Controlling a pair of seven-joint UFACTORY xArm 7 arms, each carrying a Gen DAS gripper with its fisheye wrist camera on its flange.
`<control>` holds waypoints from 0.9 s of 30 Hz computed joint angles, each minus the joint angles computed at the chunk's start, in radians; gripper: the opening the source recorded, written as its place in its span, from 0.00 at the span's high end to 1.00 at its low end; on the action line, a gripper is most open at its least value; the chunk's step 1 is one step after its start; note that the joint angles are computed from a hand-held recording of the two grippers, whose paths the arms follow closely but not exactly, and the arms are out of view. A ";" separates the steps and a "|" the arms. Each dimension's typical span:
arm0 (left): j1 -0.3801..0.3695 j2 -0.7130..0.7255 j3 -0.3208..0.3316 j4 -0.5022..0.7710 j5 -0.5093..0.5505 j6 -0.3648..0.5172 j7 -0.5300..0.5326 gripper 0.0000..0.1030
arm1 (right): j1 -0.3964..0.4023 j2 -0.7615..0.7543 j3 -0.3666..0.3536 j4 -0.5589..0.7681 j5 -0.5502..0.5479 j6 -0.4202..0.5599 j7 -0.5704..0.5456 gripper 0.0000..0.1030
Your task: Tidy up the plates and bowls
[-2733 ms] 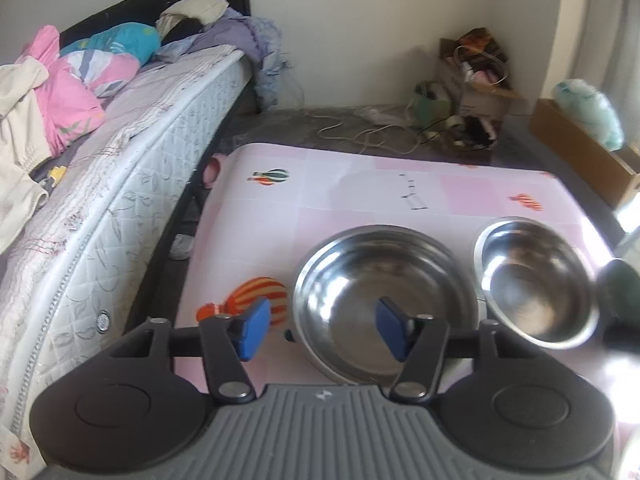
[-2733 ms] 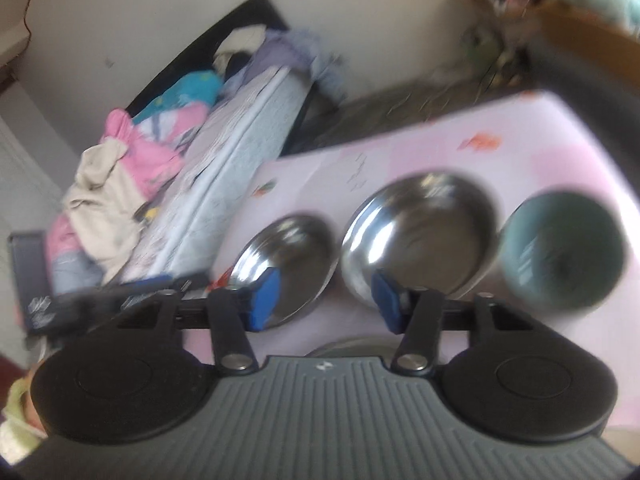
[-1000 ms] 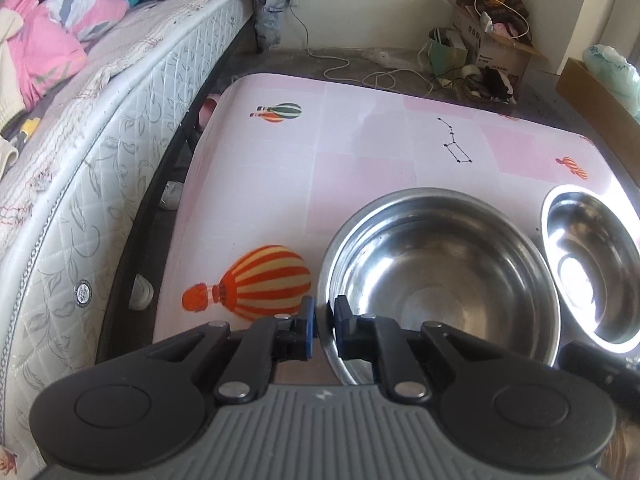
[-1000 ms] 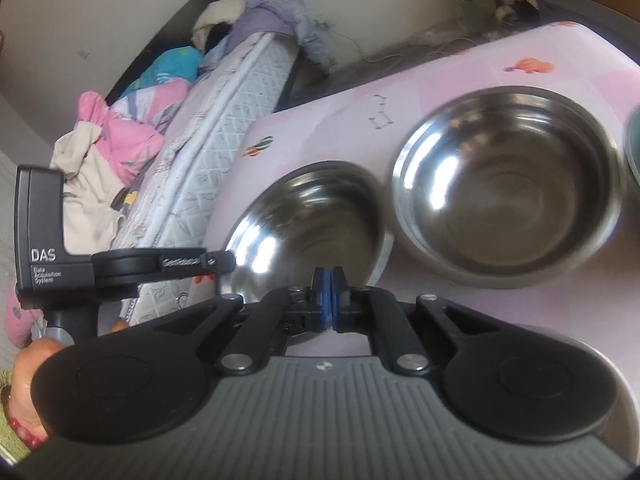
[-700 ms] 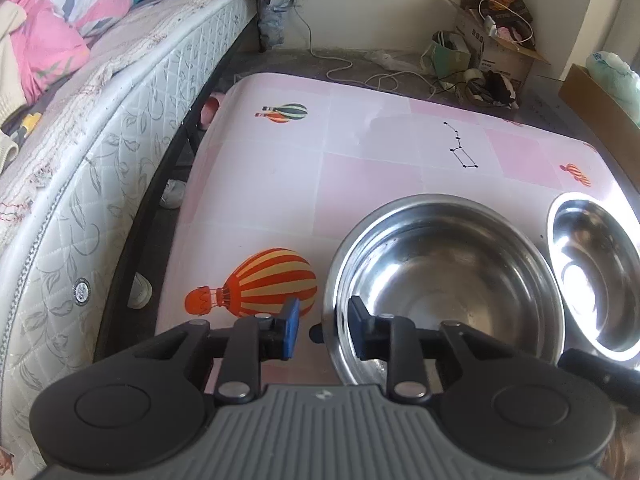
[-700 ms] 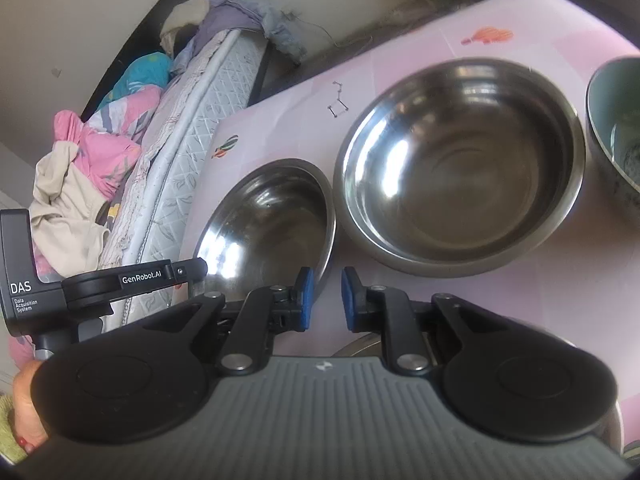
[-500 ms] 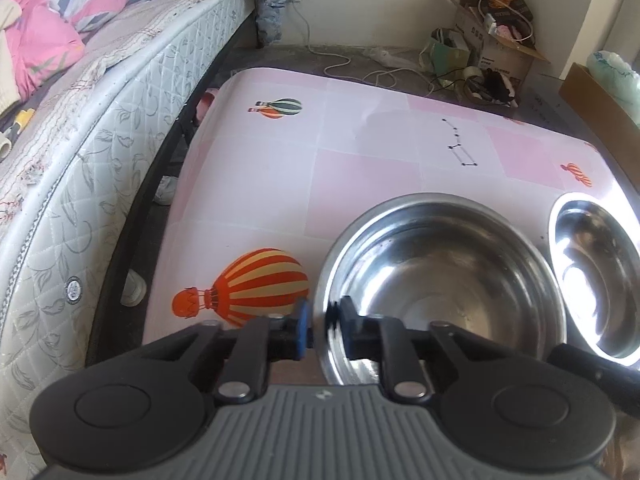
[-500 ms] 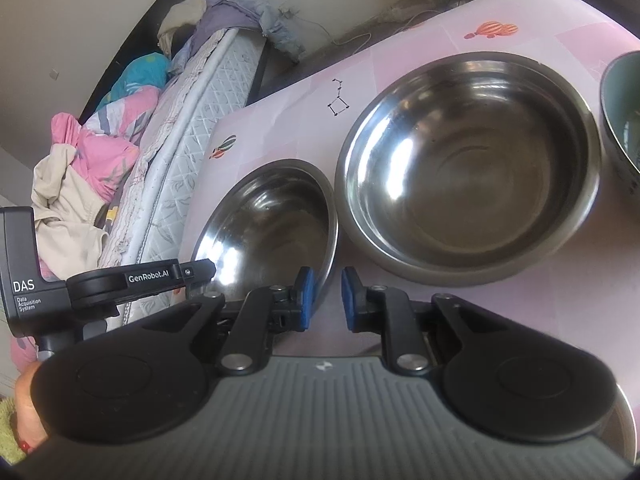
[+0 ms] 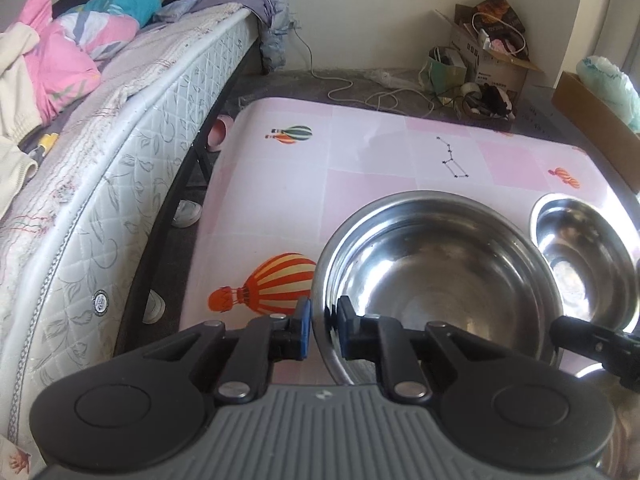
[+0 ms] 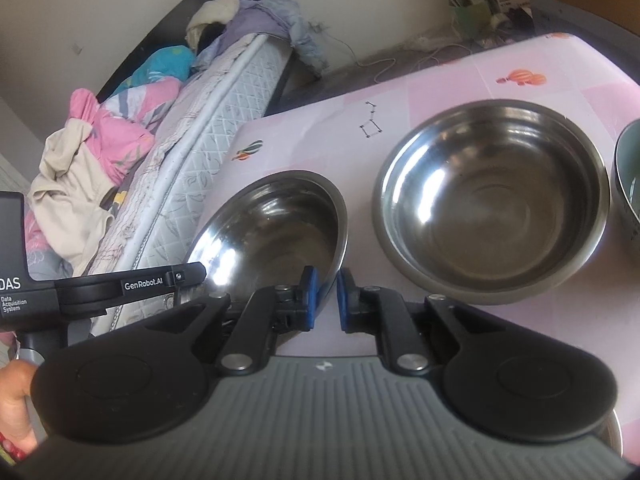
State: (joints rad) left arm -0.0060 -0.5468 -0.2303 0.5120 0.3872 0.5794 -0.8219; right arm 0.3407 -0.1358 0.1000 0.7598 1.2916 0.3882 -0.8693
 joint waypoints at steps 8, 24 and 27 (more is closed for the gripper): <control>-0.040 -0.030 -0.024 0.067 -0.027 0.044 0.012 0.86 | -0.007 -0.115 -0.041 -0.041 -0.049 0.036 0.011 0.90; -0.183 0.440 -0.060 0.433 0.149 0.005 -0.155 0.84 | -0.170 -0.047 -0.170 0.082 -0.298 0.117 0.031 0.91; -0.216 0.460 -0.025 0.437 0.153 0.009 -0.169 0.83 | -0.195 -0.020 -0.164 0.096 -0.296 0.116 0.014 0.91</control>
